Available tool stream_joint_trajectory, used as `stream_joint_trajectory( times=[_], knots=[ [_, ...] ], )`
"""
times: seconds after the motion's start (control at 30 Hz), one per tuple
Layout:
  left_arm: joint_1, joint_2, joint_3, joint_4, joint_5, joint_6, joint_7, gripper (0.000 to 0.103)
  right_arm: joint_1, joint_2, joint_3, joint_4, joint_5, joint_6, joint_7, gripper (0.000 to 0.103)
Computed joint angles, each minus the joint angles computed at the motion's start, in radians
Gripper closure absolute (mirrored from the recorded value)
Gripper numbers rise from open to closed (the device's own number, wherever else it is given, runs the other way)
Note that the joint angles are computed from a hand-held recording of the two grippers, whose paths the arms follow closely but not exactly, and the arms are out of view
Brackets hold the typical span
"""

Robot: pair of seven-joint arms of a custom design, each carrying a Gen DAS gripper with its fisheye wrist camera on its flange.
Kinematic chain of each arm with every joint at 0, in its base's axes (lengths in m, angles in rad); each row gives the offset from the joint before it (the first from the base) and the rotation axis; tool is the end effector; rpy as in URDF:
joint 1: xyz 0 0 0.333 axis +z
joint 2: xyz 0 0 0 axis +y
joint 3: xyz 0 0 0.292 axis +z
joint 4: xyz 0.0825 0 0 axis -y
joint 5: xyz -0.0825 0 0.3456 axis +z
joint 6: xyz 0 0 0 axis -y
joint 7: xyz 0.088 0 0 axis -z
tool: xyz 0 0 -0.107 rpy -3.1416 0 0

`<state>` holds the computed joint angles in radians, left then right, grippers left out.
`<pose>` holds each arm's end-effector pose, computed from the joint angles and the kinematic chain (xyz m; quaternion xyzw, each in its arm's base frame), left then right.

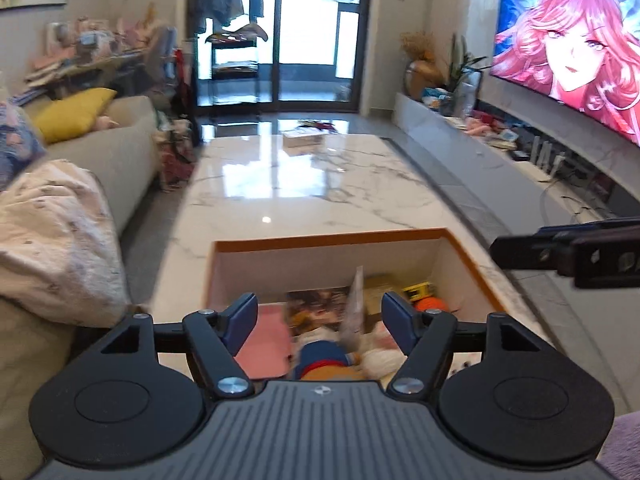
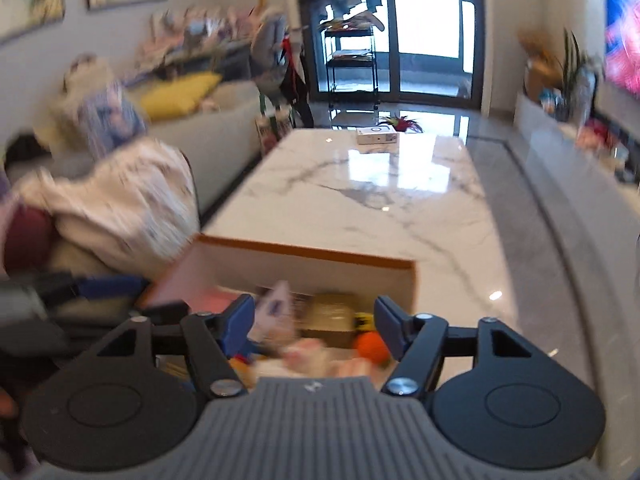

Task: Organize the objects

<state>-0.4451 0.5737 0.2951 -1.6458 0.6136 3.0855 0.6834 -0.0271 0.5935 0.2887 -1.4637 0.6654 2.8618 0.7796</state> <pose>0.6578 -0.1866 0.3817 -0.6405 0.6288 -0.3236 0.2994 0.7010 0.1020 0.4262 -0.7347 0.5059 -0.1820 0.4137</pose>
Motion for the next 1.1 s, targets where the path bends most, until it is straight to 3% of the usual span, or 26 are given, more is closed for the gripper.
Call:
stream_joint_trajectory(
  times=[0.07, 0.17, 0.37, 0.47, 0.6, 0.7, 1.0, 1.1],
  knots=[
    [-0.056, -0.018, 0.064, -0.03, 0.035, -0.013, -0.052, 0.023, -0.031, -0.042, 0.062, -0.074, 0.078, 0.064, -0.052, 0.024],
    [-0.136, -0.044, 0.167, -0.081, 0.138, 0.005, -0.181, 0.022, -0.065, -0.083, 0.141, -0.158, 0.197, 0.148, -0.137, 0.024],
    [-0.172, -0.085, 0.219, -0.154, 0.26, 0.034, -0.344, 0.022, -0.021, -0.126, 0.118, -0.279, 0.227, 0.219, -0.143, 0.024],
    [-0.209, -0.093, 0.256, -0.177, 0.352, 0.022, -0.426, 0.022, -0.032, -0.123, 0.134, -0.319, 0.223, 0.251, -0.145, 0.024],
    [-0.22, -0.095, 0.261, -0.201, 0.447, 0.025, -0.522, 0.022, -0.018, -0.111, 0.108, -0.347, 0.169, 0.251, -0.06, 0.024],
    [-0.186, -0.103, 0.219, -0.224, 0.479, 0.033, -0.553, 0.022, -0.028, -0.107, 0.115, -0.376, 0.131, 0.265, -0.019, 0.024],
    [-0.148, -0.131, 0.15, -0.275, 0.639, 0.011, -0.716, 0.022, -0.173, -0.091, 0.262, -0.478, 0.083, 0.323, -0.003, 0.024],
    [-0.139, -0.144, 0.13, -0.284, 0.701, -0.001, -0.77, 0.022, -0.26, -0.084, 0.358, -0.518, 0.067, 0.371, -0.027, 0.024]
  ],
)
